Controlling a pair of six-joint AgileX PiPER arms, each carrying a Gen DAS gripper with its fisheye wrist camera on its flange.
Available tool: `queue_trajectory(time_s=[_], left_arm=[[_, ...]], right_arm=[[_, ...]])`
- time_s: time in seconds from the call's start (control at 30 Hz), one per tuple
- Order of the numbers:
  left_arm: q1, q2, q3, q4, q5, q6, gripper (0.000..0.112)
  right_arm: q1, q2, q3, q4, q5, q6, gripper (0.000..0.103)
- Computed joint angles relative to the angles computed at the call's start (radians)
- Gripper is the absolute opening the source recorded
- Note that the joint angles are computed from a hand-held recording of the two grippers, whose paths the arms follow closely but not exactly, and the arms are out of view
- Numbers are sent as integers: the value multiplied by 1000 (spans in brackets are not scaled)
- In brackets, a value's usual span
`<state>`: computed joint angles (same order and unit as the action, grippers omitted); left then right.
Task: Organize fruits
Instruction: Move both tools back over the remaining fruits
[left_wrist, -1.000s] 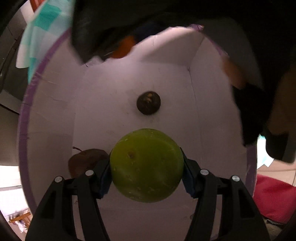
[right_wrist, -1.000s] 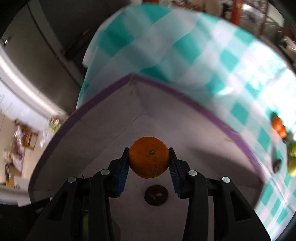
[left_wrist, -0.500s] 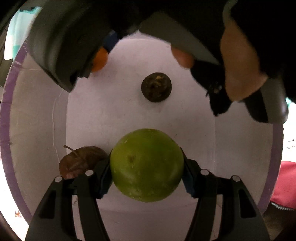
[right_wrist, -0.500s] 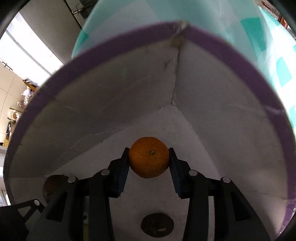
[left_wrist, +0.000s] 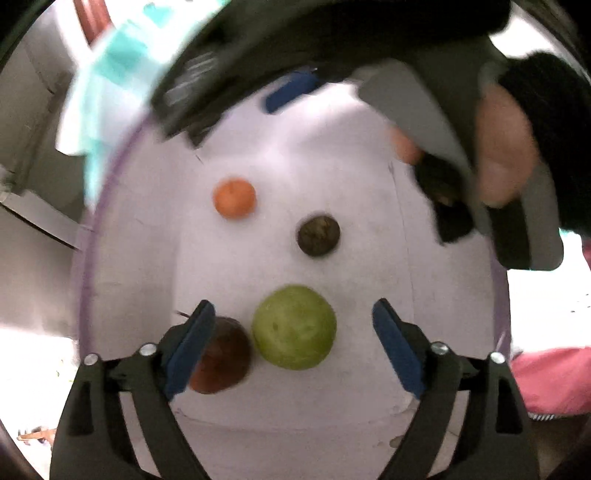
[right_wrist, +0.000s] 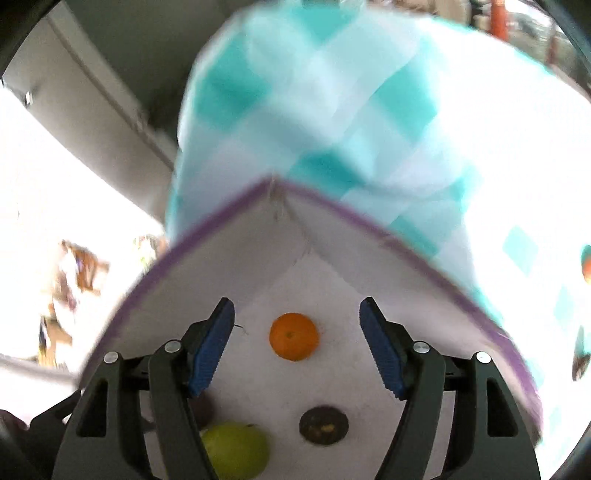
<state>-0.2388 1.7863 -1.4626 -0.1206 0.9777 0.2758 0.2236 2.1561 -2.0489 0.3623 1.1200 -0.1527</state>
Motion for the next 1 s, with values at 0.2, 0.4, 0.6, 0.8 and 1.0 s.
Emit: queue_trajectory(time_s=[0.2, 0.4, 0.6, 0.8, 1.0], left_arm=[[24, -125, 82, 31, -126, -94, 99], [-114, -239, 162, 186, -181, -355, 101], [-316, -252, 64, 395, -100, -620, 101], [-586, -175, -58, 587, 26, -944, 101], [-840, 32, -331, 656, 208, -1105, 101]], right_arm=[[-94, -377, 454, 124, -247, 10, 74], [-211, -578, 682, 160, -346, -20, 77], [-327, -703, 780, 184, -333, -101, 77], [-581, -826, 877, 274, -210, -376, 77], [-1121, -835, 914, 428, 90, -832, 81]])
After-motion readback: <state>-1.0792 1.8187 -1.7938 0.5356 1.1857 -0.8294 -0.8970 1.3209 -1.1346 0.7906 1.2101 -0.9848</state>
